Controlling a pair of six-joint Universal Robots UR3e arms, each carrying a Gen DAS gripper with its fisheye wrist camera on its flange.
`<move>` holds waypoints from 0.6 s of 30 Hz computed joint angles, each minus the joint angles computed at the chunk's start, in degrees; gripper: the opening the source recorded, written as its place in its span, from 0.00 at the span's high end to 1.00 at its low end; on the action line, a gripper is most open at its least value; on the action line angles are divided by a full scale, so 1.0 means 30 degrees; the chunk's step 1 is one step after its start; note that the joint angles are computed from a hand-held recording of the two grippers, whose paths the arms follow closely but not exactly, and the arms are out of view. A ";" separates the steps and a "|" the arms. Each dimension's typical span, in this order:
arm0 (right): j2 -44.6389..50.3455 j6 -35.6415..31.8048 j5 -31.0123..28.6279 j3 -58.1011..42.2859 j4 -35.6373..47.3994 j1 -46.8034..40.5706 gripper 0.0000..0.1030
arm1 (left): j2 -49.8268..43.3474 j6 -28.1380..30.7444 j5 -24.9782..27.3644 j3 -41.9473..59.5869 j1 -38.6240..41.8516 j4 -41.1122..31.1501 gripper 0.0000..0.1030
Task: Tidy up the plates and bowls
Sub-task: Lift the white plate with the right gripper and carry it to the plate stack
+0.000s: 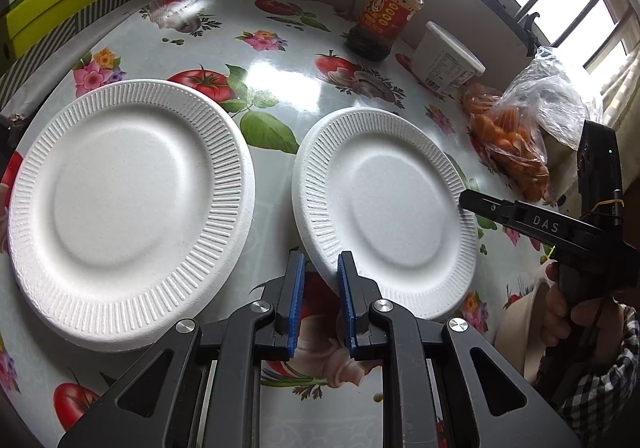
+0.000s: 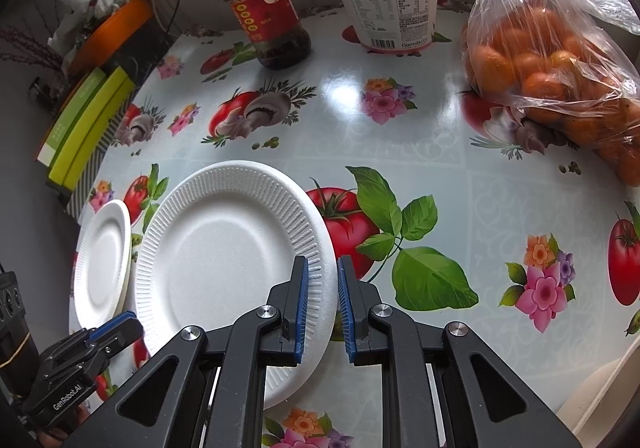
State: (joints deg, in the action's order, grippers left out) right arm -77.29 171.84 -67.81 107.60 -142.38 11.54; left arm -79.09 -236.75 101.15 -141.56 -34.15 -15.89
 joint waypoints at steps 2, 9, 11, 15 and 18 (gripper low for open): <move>-0.0019 0.0057 0.0027 -0.0013 0.0042 0.0007 0.85 | -0.0236 0.0036 -0.0080 0.0072 0.0037 0.0200 0.83; 0.0038 0.0071 -0.0040 -0.0045 0.0005 0.0024 0.85 | -0.0508 -0.0131 0.0344 0.0454 -0.0251 -0.0002 0.83; 0.0031 0.0086 -0.0043 -0.0041 -0.0005 0.0030 0.85 | -0.0493 -0.0162 0.0481 0.0565 -0.0347 -0.0168 0.83; 0.0058 0.0129 -0.0003 -0.0118 0.0051 0.0046 0.85 | -0.0300 -0.0222 0.0690 0.0647 -0.0471 -0.0433 0.83; -0.0021 0.0199 -0.0006 -0.0147 0.0026 0.0134 0.85 | 0.0133 -0.0273 0.0933 0.0602 -0.0607 -0.0689 0.83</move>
State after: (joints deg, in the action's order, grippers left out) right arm -77.35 172.44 -67.83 107.16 -142.30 11.94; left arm -78.69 -237.57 103.95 -139.75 -35.97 -17.95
